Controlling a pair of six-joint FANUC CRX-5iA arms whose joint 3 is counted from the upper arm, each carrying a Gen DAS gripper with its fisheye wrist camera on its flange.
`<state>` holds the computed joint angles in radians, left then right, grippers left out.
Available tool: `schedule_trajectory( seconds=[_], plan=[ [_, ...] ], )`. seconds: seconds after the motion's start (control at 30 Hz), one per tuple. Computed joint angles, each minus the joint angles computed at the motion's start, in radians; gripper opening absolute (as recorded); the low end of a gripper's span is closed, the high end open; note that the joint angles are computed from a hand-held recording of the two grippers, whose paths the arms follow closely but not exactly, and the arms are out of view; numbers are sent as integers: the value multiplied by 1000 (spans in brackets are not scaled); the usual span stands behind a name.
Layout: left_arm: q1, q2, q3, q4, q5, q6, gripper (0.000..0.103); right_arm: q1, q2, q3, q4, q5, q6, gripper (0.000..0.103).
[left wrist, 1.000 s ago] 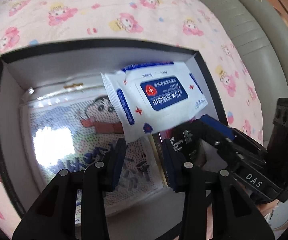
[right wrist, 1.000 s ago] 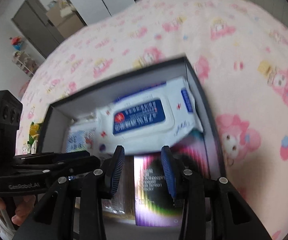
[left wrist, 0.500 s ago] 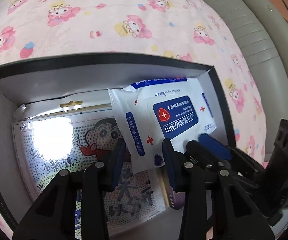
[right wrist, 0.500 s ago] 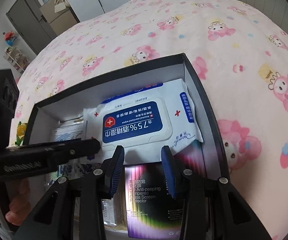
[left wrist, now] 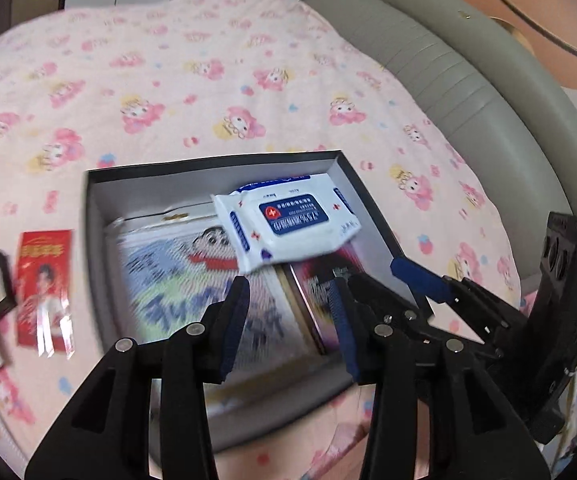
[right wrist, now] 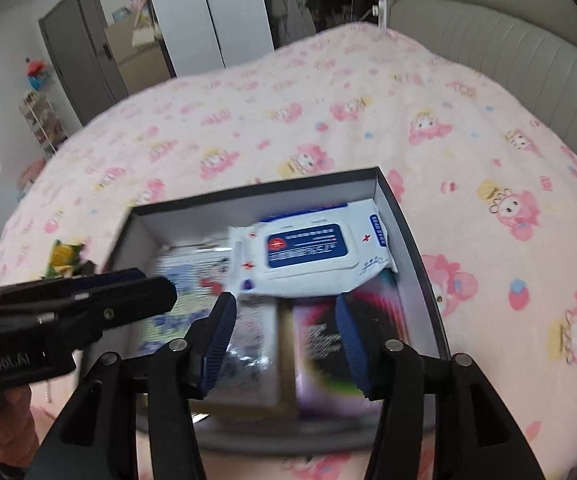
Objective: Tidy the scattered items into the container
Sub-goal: 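Open the right tool and withdraw it from the box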
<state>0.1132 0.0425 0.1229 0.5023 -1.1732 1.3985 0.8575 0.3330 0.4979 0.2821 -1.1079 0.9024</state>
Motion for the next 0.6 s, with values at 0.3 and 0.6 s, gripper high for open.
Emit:
schedule_trajectory(
  seconds=[0.3, 0.6],
  plan=[
    [54, -232, -158, 24, -4, -59, 43, 154, -134, -152, 164, 9, -149, 50],
    [184, -410, -276, 51, -69, -114, 43, 271, -173, -208, 241, 6, -202, 51]
  ],
)
